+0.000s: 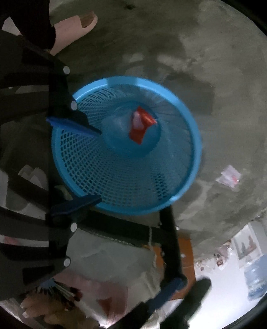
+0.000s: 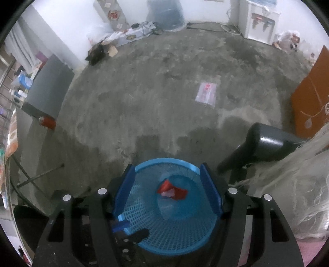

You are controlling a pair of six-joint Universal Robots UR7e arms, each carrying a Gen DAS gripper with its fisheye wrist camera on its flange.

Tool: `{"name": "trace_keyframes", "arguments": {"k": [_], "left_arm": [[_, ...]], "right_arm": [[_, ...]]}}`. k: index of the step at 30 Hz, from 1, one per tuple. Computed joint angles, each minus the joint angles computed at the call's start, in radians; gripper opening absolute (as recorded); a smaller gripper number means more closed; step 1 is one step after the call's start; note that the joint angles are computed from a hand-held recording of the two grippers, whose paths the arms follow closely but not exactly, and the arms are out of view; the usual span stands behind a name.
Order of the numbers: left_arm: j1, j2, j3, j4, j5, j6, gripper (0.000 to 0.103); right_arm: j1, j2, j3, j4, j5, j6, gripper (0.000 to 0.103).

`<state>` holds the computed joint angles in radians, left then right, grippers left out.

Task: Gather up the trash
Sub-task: 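Return both tools to the table and grasp clear printed strip with left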

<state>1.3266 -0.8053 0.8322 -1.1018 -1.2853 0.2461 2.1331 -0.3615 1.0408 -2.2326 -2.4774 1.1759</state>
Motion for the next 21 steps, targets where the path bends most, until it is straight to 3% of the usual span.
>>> {"name": "trace_keyframes", "arguments": {"k": [5, 11, 15, 18, 21], "left_arm": [[-0.018, -0.066, 0.059, -0.147, -0.016, 0.068, 0.057], [-0.07, -0.237, 0.218, -0.559, -0.086, 0.261, 0.057], [-0.092, -0.314, 0.258, -0.806, -0.123, 0.323, 0.057], [-0.079, -0.329, 0.205, -0.921, -0.145, 0.296, 0.057], [-0.041, -0.289, 0.05, -0.939, -0.165, 0.202, 0.057]], "right_arm": [[0.008, 0.001, -0.003, 0.004, -0.026, -0.004, 0.062], [0.043, 0.001, 0.039, -0.166, -0.128, -0.072, 0.062], [0.069, 0.033, 0.002, -0.263, -0.181, -0.174, 0.062], [0.09, 0.087, -0.092, -0.27, -0.211, -0.277, 0.062], [0.104, 0.157, -0.216, -0.288, -0.206, -0.407, 0.062]]}}
